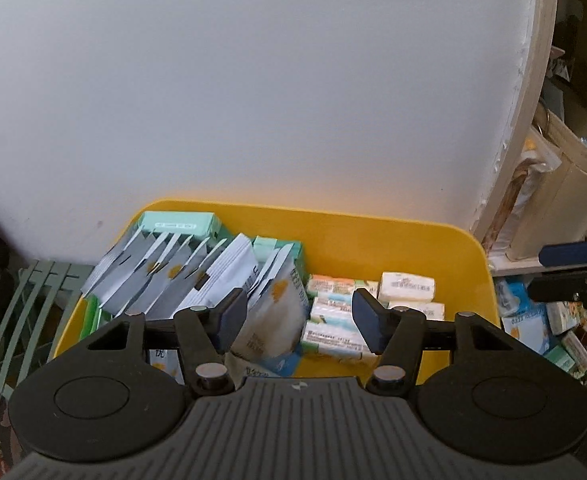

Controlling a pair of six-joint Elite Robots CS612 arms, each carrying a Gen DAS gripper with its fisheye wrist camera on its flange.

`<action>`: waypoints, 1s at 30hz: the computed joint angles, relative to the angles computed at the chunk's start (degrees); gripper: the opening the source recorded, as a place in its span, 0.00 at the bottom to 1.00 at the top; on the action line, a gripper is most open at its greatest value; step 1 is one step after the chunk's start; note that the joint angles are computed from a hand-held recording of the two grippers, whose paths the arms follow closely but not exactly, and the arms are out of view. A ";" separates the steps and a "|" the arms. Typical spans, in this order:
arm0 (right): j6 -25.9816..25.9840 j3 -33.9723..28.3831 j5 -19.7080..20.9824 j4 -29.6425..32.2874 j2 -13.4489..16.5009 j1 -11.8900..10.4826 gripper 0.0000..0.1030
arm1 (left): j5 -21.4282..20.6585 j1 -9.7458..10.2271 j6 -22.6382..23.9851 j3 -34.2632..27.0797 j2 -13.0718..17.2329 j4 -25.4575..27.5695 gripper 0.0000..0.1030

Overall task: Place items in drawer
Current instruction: 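Lower the left tool into the yellow basket and grasp a white packet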

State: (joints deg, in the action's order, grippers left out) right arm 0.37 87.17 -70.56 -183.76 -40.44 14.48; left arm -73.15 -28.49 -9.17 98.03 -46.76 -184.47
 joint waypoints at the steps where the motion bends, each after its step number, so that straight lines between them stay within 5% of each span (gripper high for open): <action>1: -0.10 -0.18 -0.01 0.10 0.05 0.07 0.50 | -0.21 0.10 0.25 -0.05 0.05 0.03 0.59; 13: 0.88 -0.57 -1.82 0.21 0.00 0.64 0.50 | -2.14 0.33 7.12 -1.28 0.99 0.71 0.58; 30: 1.55 -0.40 -2.78 -0.61 -0.15 1.01 0.50 | -6.04 2.04 7.57 -2.88 1.65 3.81 0.58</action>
State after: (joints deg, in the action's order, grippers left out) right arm 1.92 86.77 -73.34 -184.36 -40.59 15.49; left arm -79.19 -26.45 -1.59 95.15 -45.10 -180.66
